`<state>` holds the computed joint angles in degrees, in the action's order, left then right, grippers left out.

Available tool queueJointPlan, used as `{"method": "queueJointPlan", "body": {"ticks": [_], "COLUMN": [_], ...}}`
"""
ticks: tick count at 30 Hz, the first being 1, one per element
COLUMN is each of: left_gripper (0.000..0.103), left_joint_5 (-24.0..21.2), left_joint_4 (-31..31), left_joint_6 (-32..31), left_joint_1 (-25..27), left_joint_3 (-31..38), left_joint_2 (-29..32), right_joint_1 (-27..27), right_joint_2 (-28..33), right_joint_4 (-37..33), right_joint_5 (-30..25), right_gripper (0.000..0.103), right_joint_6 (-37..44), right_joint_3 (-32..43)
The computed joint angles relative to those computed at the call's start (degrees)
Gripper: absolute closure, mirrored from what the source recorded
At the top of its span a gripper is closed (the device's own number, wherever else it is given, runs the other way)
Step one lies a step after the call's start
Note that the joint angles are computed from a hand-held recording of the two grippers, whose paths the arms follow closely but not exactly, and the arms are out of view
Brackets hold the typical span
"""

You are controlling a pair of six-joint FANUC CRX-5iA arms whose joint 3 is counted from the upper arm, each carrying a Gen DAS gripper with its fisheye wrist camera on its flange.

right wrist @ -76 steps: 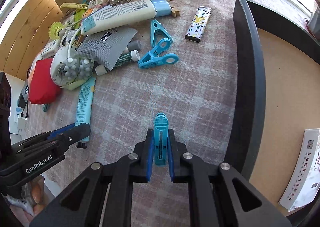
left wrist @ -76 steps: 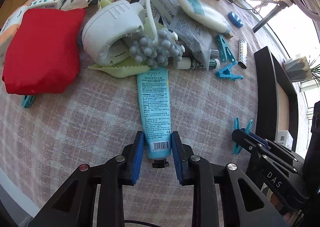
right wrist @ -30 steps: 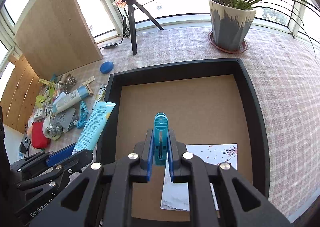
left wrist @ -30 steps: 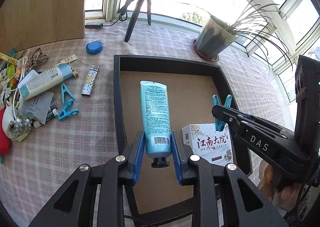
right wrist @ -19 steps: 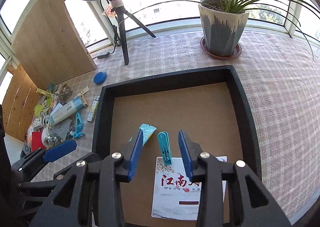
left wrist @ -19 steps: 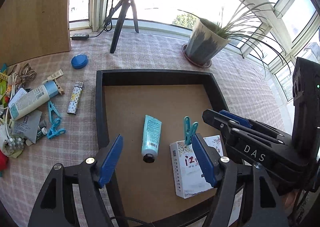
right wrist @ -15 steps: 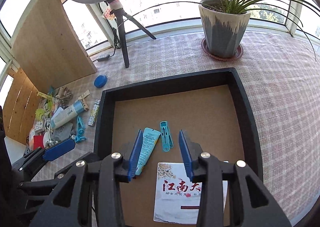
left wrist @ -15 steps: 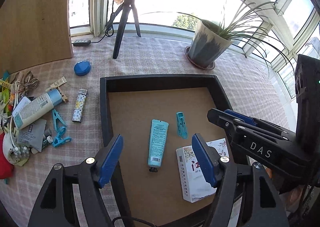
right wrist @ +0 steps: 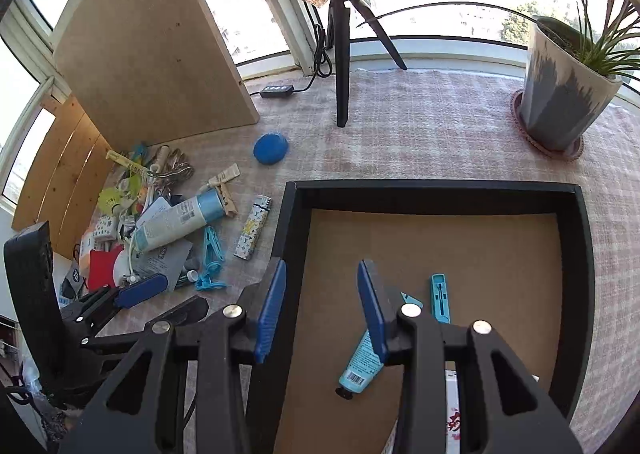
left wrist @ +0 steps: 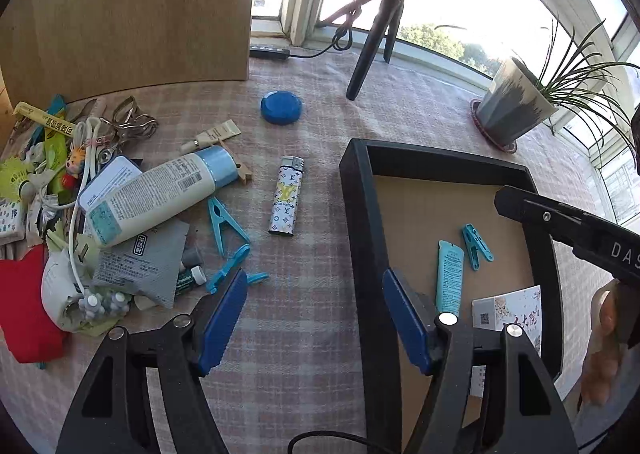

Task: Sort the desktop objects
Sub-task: 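Carry the clothespin and tube into the tray and open both tools, then grasp the patterned lighter with the right tool while the left tool grasps a clothespin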

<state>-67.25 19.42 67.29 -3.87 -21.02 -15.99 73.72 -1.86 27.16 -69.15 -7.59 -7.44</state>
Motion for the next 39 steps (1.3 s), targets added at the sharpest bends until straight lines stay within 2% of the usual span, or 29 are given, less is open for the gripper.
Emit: {"method": "queueJointPlan", "body": {"ticks": [7, 10, 15, 22, 25, 29, 32, 37, 39], "left_gripper": [0.036, 0.036, 0.036, 0.036, 0.044, 0.05, 0.065, 0.07, 0.082], "left_joint_5": [-0.32, -0.22, 0.25, 1.68, 2.39, 4.38, 2.81, 4.1, 3.96], "left_joint_4": [-1.19, -1.59, -4.03, -6.9, -6.9, -6.07, -4.96, -4.69, -3.94], "left_joint_6": [-8.1, -12.21, -16.79, -19.59, -19.46, -19.9, -20.05, -20.35, -19.8], "left_joint_1": [5.57, 5.83, 4.0, 1.19, 0.66, 0.28, 0.48, 0.53, 1.29], "left_joint_3": [-0.81, -1.05, -0.95, -0.56, -0.75, -1.55, -1.33, -2.91, -3.17], "left_joint_2": [0.72, 1.29, 2.1, 4.78, 5.76, 5.69, 6.71, 5.98, 5.86], "right_joint_1": [-6.48, -8.97, -11.82, -14.0, -14.46, -14.95, -15.06, -14.8, -14.79], "right_joint_2": [10.61, 15.64, 21.6, 25.2, 26.04, 26.82, 27.55, 29.48, 29.45], "right_joint_4": [-9.7, -14.68, -19.6, -22.9, -23.5, -24.13, -24.33, -23.83, -23.7], "right_joint_5": [5.28, 4.66, 1.18, -1.13, -1.87, -2.81, -3.56, -6.57, -6.56], "right_gripper": [0.066, 0.067, 0.067, 0.067, 0.067, 0.067, 0.068, 0.07, 0.07], "right_joint_6": [14.84, 19.79, 23.12, 24.14, 24.3, 24.05, 24.61, 25.7, 25.46], "right_joint_3": [11.96, 17.65, 23.82, 27.44, 28.18, 28.8, 29.49, 31.9, 31.8]}}
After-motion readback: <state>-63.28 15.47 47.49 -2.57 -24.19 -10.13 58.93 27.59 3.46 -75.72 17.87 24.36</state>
